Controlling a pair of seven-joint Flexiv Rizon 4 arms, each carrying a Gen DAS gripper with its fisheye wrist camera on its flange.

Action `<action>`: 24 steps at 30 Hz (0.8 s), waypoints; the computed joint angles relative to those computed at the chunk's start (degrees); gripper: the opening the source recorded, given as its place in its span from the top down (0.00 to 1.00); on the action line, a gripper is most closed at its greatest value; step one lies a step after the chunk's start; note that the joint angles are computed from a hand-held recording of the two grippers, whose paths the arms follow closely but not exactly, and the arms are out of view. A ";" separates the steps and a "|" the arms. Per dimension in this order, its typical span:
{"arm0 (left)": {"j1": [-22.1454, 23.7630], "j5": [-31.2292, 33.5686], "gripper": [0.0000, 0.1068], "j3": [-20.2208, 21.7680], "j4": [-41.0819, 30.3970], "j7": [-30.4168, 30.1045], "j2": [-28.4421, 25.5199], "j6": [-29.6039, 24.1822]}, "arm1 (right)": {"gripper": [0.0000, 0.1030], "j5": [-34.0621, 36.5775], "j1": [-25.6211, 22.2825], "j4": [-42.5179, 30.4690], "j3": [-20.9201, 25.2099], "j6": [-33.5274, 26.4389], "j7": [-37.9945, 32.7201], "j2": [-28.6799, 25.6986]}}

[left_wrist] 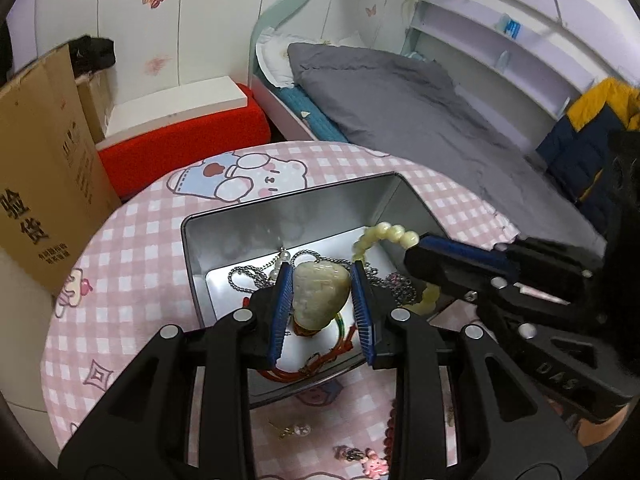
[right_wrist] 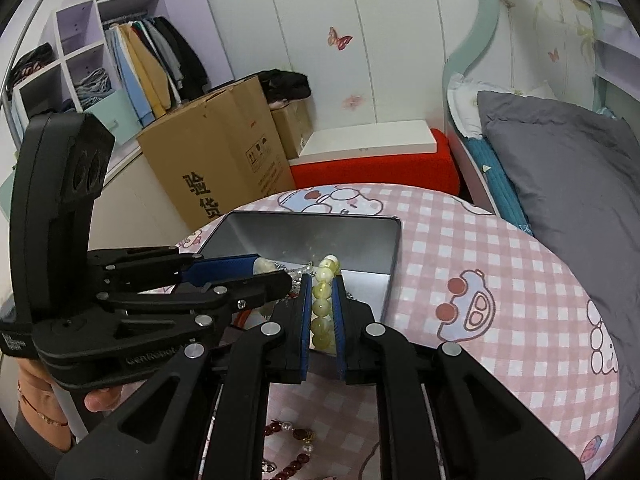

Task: Organize jewelry
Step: 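Lower the pendant and pearl bracelet into the box and open both grippers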

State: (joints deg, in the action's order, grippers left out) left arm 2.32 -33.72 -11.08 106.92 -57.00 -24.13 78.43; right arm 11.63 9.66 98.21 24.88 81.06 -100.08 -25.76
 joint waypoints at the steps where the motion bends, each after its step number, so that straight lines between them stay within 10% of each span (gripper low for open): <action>1: -1.00 1.55 0.73 1.37 -0.44 -1.05 -0.15 -0.35 | 0.89 0.19 -0.18 -0.03 0.25 -0.29 -0.07 0.14; 7: -2.81 6.35 0.72 4.27 -2.36 -5.22 -0.57 -3.00 | 0.70 0.63 -0.09 1.65 -0.31 2.29 0.20 1.39; 11: -2.21 6.45 0.72 3.65 -2.25 -5.52 -0.25 -3.81 | 0.67 1.07 -1.24 1.97 0.77 2.78 -0.12 1.78; 14: -1.84 5.90 0.48 3.10 -1.58 -5.43 0.32 -3.28 | 0.67 1.57 -1.91 2.40 1.43 2.94 -0.42 2.25; 24: -1.07 1.10 0.47 0.50 5.51 -0.25 6.26 2.52 | 0.66 4.38 -3.58 5.81 2.91 3.13 -2.20 5.53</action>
